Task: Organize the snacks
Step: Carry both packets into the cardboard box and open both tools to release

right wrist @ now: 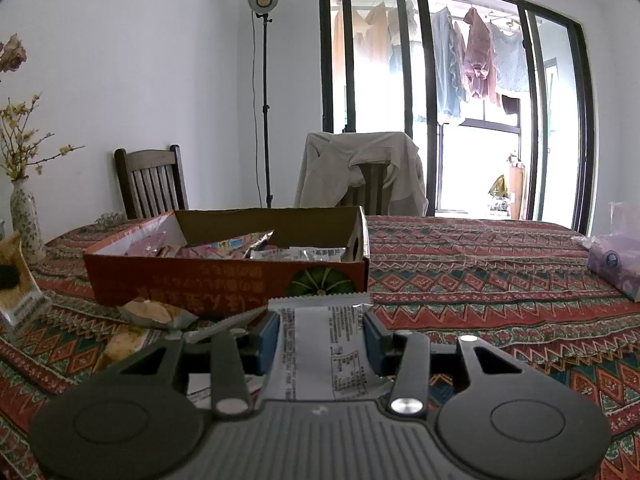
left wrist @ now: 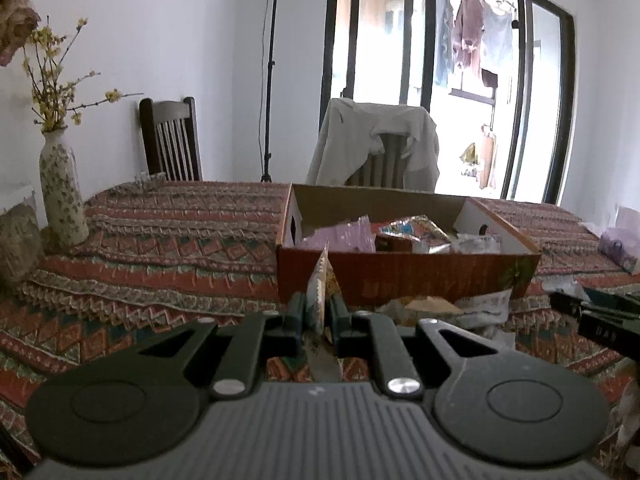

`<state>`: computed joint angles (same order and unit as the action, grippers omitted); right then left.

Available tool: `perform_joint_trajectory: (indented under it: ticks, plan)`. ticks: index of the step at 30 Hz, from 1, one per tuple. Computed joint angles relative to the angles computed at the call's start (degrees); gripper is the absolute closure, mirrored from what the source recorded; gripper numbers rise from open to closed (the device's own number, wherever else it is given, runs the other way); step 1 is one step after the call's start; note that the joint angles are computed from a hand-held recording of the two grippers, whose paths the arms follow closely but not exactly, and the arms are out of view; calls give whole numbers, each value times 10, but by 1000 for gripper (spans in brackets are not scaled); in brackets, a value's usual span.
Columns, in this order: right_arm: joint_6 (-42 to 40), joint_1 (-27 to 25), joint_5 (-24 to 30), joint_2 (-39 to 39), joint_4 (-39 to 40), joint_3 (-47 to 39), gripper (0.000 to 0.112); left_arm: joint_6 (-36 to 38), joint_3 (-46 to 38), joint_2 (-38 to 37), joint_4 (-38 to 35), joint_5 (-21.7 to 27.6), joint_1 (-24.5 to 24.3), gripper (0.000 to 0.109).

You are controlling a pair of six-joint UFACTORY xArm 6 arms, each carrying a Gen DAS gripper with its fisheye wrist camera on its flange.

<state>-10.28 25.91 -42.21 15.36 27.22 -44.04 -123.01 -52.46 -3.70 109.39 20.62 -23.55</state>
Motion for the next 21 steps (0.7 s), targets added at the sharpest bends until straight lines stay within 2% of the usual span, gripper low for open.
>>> perform_joint_trajectory:
  ticks: [7, 12, 18, 21]
  plan:
    - [-1, 3, -12, 1, 3, 1, 69, -21, -17, 6, 26, -7, 2, 95]
    - [-18, 6, -32, -3, 6, -1, 69, -49, -63, 33, 59, -18, 6, 95]
    - [-32, -6, -10, -9, -8, -46, 69, -63, -144, 85, 81, -31, 8, 95]
    - [-43, -13, 11, 7, -11, -93, 69, -54, -193, 121, 68, -40, 15, 95]
